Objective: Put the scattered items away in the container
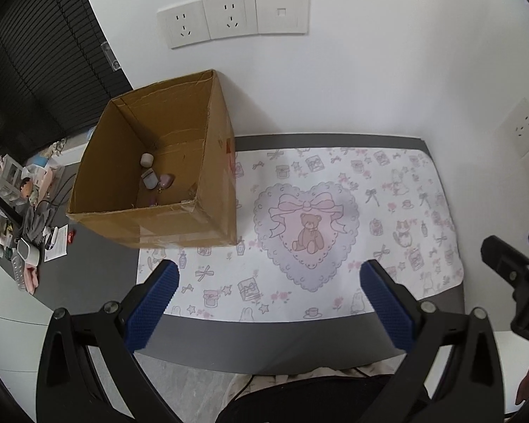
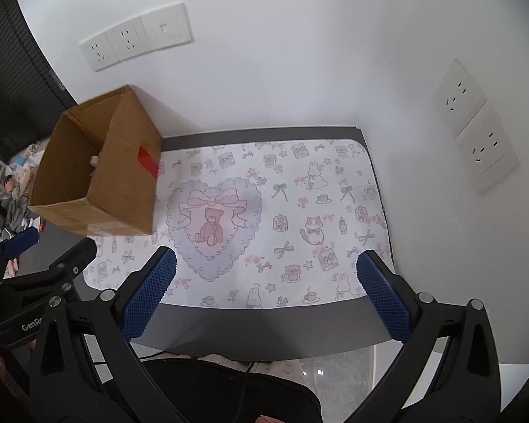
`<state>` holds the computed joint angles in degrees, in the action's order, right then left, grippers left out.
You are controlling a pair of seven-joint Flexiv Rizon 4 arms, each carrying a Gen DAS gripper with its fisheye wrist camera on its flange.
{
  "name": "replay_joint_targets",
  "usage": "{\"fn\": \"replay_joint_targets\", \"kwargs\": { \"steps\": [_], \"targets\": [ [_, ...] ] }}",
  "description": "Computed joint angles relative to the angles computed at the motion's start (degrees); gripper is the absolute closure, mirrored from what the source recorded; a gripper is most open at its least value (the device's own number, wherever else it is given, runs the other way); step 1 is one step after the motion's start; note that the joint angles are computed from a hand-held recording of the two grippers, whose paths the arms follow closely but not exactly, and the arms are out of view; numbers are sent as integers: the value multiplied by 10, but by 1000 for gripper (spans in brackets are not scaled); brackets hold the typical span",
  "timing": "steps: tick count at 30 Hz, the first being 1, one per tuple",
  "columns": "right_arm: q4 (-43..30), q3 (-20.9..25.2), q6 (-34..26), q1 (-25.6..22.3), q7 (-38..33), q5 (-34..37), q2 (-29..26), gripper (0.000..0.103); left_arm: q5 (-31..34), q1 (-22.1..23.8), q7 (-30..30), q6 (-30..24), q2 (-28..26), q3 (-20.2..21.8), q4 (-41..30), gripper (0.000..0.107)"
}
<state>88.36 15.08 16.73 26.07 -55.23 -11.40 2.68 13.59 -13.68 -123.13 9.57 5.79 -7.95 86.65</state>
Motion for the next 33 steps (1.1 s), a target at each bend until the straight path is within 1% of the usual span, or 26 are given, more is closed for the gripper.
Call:
{"fn": "replay_joint_targets", "kwargs": {
  "steps": [7, 16, 22, 27, 33],
  "targets": [
    [-5, 1, -2, 5, 0, 7, -7, 0, 0, 3, -3, -11, -5, 2, -7, 4],
    [-13, 2, -12, 12, -4, 1, -15, 0, 1, 6, -3, -7, -3, 5, -5, 4],
    [-22, -3, -10, 8, -9, 32, -18, 0, 2, 8, 2, -10, -4, 5, -6, 4],
    [-26, -3, -17, 8, -7, 24, -22, 0, -1, 9, 8, -11, -7, 6, -9, 4],
    [-30, -4, -22, 10, -6, 10, -28, 0, -17, 9, 13, 1, -11, 10, -5, 4]
  ]
}}
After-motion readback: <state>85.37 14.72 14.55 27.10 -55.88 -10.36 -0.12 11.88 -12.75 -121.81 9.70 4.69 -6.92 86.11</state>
